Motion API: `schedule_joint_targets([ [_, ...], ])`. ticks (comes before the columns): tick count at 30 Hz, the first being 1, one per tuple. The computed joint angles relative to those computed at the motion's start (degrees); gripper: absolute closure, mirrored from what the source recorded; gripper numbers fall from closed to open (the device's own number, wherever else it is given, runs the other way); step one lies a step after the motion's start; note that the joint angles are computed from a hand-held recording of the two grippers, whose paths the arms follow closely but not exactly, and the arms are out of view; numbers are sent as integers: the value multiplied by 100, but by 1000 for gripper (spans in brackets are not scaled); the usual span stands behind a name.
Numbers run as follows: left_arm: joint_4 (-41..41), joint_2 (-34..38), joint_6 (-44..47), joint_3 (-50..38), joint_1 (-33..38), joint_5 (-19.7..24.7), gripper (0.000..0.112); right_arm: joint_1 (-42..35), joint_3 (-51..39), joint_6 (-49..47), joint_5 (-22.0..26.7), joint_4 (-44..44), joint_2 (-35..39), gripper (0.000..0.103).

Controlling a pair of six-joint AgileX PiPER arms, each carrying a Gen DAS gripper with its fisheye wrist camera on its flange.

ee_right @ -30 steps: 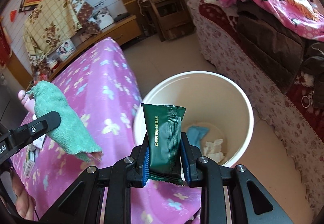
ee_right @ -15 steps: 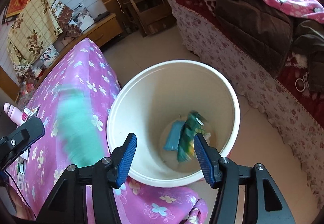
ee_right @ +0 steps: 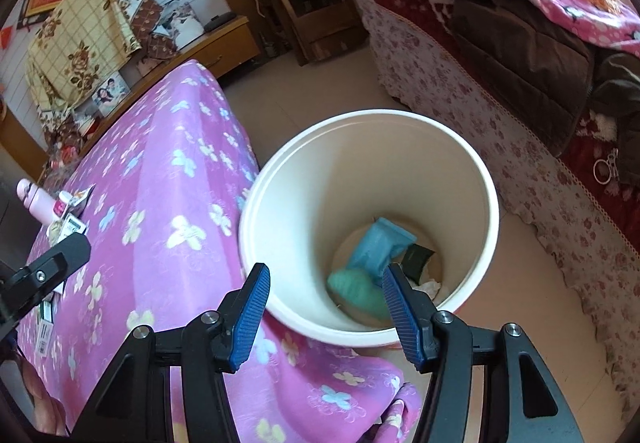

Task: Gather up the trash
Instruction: 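Carry the towel and packet over the white bucket and release both, then move both open tools back over the table toward the remaining trash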

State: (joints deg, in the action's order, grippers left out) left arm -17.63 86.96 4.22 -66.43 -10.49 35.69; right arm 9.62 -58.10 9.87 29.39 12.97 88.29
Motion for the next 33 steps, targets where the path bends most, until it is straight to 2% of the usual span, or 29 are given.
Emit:
schedule_joint_targets([
  [10,-5,-541,202,431,494,38,53,688,-148,839,209,-706,-240,47],
  [18,-61,-1000,516,775,994,89,53,1519,-420,1656,352,-1407,-305,46],
  [26,-439,-1388,1265,1102,1921,258,53,2266,-777,2489,514,-2165,-131,46],
  [33,-1137,-1590,2387,1266,3161,591,52,2867,-1225,3028,733,-2692,157,45],
])
